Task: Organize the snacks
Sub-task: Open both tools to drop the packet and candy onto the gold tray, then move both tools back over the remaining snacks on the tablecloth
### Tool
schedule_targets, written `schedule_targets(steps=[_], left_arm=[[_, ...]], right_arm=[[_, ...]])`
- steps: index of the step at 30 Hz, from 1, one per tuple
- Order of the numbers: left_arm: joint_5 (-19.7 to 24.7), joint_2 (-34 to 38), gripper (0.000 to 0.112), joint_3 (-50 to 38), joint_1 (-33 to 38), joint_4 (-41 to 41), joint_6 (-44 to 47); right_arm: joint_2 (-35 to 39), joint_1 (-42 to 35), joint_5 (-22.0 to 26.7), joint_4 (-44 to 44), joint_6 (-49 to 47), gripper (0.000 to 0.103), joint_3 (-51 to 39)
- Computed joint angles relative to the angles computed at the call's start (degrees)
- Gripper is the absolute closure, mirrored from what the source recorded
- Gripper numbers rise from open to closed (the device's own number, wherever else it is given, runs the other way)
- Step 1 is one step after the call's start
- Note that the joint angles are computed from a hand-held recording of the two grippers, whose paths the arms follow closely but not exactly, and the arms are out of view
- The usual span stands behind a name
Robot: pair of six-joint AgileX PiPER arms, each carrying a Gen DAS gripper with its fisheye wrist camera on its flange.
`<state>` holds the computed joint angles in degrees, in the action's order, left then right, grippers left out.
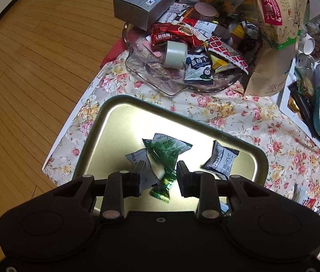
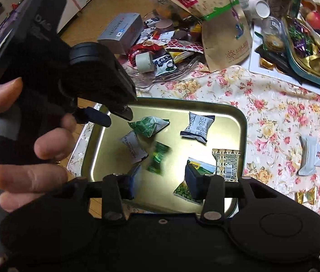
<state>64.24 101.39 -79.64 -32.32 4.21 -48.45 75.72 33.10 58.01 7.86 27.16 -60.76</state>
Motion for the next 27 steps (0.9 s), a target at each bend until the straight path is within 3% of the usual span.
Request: schedule_targets(steps=[6,17,27], left_arm=[[0.1,0.1,0.073,-1.0,-0.7,0.2,-0.1],[2.0,3.1,0.073,-5.6,-4.5,-0.4,0.4],[4.7,7.5,0.073,-12.5,-9.5,0.1,1.5]], right_arm=[[0.8,-3.1,1.8,1.5,-1.5,0.058,0.2],[6.0,-9.7,8.1,-4.7,4.5,0.058,-0.2],[4.2,-18.0,8.4,-12.6,3.8,0.06,4.2]])
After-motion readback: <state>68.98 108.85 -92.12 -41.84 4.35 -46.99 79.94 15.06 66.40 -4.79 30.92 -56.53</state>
